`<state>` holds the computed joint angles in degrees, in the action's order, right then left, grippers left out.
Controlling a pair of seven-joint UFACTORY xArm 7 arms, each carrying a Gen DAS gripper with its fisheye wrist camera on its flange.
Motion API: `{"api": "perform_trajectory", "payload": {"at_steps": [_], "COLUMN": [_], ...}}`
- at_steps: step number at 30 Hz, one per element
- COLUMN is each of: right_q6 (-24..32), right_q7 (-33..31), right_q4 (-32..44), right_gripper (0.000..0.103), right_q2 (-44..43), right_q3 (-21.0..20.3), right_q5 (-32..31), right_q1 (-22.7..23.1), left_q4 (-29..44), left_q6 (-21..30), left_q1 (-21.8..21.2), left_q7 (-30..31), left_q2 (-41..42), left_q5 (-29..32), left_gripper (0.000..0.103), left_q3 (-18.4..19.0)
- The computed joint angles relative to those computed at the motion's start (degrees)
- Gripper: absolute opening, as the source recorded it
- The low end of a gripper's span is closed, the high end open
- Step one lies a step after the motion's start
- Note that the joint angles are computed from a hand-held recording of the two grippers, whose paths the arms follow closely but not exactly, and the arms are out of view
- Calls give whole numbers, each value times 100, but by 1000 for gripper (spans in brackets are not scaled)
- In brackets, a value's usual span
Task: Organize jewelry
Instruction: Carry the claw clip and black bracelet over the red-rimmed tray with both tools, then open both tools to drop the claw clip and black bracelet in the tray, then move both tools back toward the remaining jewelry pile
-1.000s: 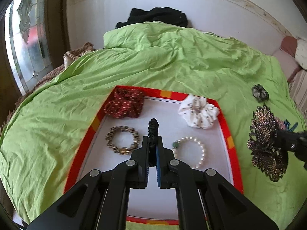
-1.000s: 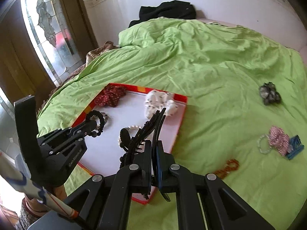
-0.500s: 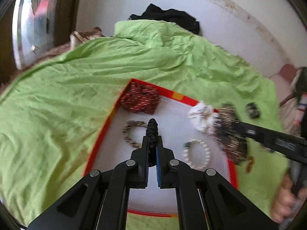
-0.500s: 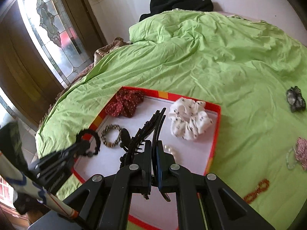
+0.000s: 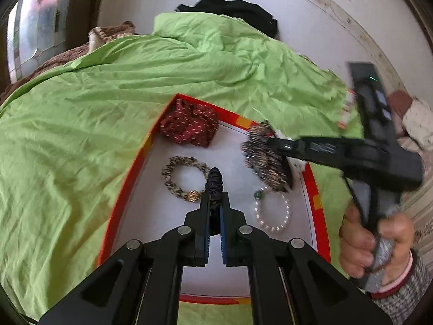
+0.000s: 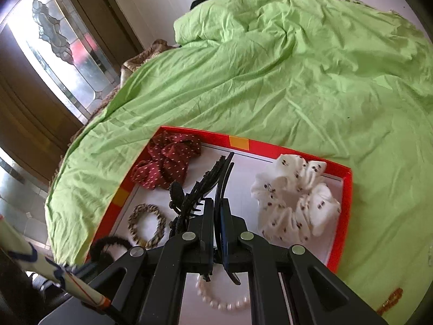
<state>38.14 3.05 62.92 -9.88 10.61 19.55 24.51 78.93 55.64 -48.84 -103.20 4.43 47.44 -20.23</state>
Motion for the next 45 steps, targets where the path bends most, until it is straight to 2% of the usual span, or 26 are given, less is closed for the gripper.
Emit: {"api": "perform_trajectory", "payload": {"at_steps": [5,11,15,22,24,26,28,32,38,42,45], "right_q6": [-94,-147,-117,-119,-108,-184,-287,-230,-155,-92,-34], "right_q7": [16,59,56,78,133,211,222,149,112,222,327], "right_q4": [71,124,163,162,167,131,63,42,-242,-526,-702], "right_gripper": [5,6,6,6,15,46,54,54,56,56,57], "right_q2": [243,360,387,388,393,361,287,166,-229,-595,-837], "right_q3": [11,39,42,48,47,54,49,-4,-78,-92,-114], "right_q5": [47,-5,-12,-23,-36,-109,-130,-59,54,-92,-210], "right_q1": [0,-14,-22,-25,-35,-50,-52,-54,-60,-106,-146], "left_q4": [331,509,528,475,472,467,416,311,686,1295,1586], "left_q6": [274,667,725,650,647,682,687,682,1227,2026,2286], "left_q1": [-93,-242,-248,-279,-277,-282,-284,-271,-424,-756,-969], "left_q7": [391,553,639,602,592,571,488,216,219,464,626], "left_q2": [323,515,580,556,542,512,432,275,455,838,1014], "left_q5": [-218,-442,-653,-669,-665,-653,-627,-437,-205,17,104], "left_gripper": [6,6,6,8,12,16,19,39,43,43,43], "left_q3": [49,202,256,302,298,288,274,202,110,159,259]}}
